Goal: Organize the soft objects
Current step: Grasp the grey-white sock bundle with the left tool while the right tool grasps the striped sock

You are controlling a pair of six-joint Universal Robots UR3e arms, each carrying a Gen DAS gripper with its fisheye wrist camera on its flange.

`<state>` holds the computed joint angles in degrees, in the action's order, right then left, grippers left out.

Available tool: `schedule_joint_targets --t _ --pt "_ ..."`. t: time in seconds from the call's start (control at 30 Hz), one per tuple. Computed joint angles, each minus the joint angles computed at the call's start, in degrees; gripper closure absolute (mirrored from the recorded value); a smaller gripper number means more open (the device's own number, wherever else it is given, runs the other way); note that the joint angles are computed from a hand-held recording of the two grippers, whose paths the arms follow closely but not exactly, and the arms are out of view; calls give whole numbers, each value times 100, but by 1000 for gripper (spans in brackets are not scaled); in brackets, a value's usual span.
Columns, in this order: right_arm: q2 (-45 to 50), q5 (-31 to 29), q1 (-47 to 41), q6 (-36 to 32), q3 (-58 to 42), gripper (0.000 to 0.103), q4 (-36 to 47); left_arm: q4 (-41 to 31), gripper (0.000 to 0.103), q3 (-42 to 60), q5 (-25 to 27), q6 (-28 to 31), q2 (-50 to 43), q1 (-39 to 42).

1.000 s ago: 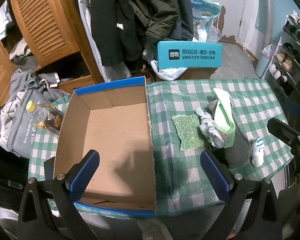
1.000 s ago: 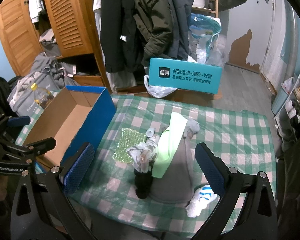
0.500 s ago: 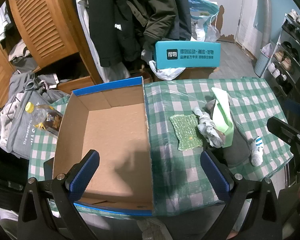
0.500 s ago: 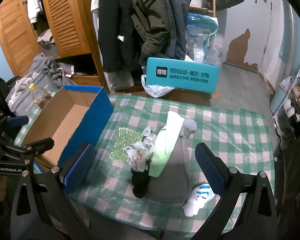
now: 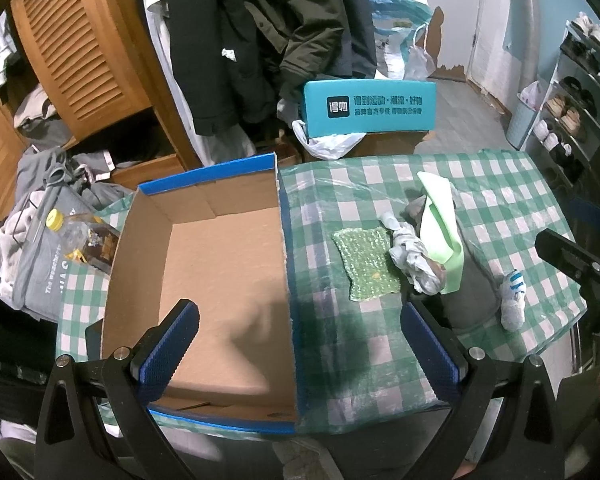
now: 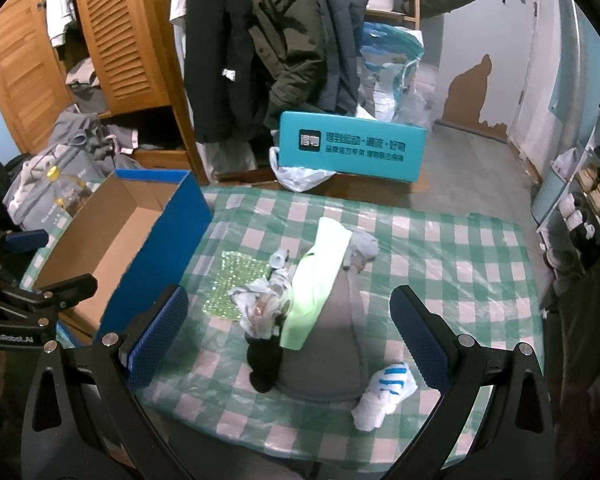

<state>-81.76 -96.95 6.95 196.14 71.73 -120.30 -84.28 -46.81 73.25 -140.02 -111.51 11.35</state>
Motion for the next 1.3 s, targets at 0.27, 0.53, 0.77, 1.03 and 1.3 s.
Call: schedule_joint_targets --t 0.27,0.53,0.77,1.03,1.3 --pt "-233 9 -293 -20 275 3 172 -71 1 224 277 -61 -311 -328" --pt "-526 126 -674 -56 859 4 144 -130 1 234 439 -206 -492 -580" --pt "-779 326 -1073 33 1426 4 283 87 1 -48 662 -255 -523 -849" --pt "-929 612 -1531 64 2084 4 253 -26 1 -64 730 -269 -735 -1085" --pt "-824 695 -1683 39 2512 4 183 -203 1 -13 703 -349 -998 -1272"
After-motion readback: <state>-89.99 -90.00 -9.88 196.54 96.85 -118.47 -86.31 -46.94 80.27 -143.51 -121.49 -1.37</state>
